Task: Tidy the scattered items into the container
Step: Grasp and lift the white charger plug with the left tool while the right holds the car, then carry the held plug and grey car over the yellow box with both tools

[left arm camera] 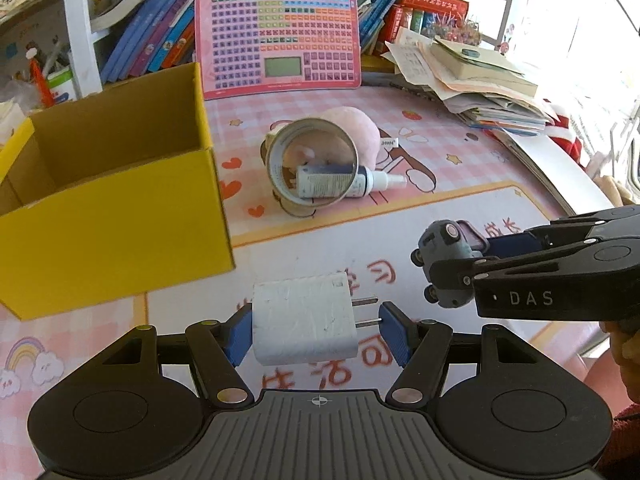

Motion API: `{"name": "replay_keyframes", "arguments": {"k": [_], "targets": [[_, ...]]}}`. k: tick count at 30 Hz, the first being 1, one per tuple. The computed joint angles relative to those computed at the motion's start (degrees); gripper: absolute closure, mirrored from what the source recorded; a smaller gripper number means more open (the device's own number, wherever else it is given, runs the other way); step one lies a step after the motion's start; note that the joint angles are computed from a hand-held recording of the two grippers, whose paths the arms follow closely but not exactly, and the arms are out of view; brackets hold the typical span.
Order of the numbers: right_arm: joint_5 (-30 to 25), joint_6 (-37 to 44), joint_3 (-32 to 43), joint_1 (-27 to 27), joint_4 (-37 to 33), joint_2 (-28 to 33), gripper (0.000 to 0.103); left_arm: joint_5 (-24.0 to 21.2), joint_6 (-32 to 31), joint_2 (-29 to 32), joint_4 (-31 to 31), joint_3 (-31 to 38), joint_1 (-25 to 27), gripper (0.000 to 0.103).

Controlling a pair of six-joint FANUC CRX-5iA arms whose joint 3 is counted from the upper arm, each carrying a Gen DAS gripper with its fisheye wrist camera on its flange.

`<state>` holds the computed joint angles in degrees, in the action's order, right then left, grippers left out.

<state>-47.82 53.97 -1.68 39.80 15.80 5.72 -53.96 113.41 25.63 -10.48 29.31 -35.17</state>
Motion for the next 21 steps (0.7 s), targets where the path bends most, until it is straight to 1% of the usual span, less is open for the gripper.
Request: {"name": "replay_keyframes", "arguments": {"k": [10, 21], "targets": [[-0.98, -6.65, -3.76, 6.19, 4.54, -3.14, 0.058, 3.69, 1.12, -8.59, -0.29, -11.0, 0.58, 0.037], [-1.57, -13.88, -7.44, 12.84, 9.07, -5.82, 0.058, 5.52, 2.03, -17.04, -0.97, -20.67, 1.35, 0.037]]}}
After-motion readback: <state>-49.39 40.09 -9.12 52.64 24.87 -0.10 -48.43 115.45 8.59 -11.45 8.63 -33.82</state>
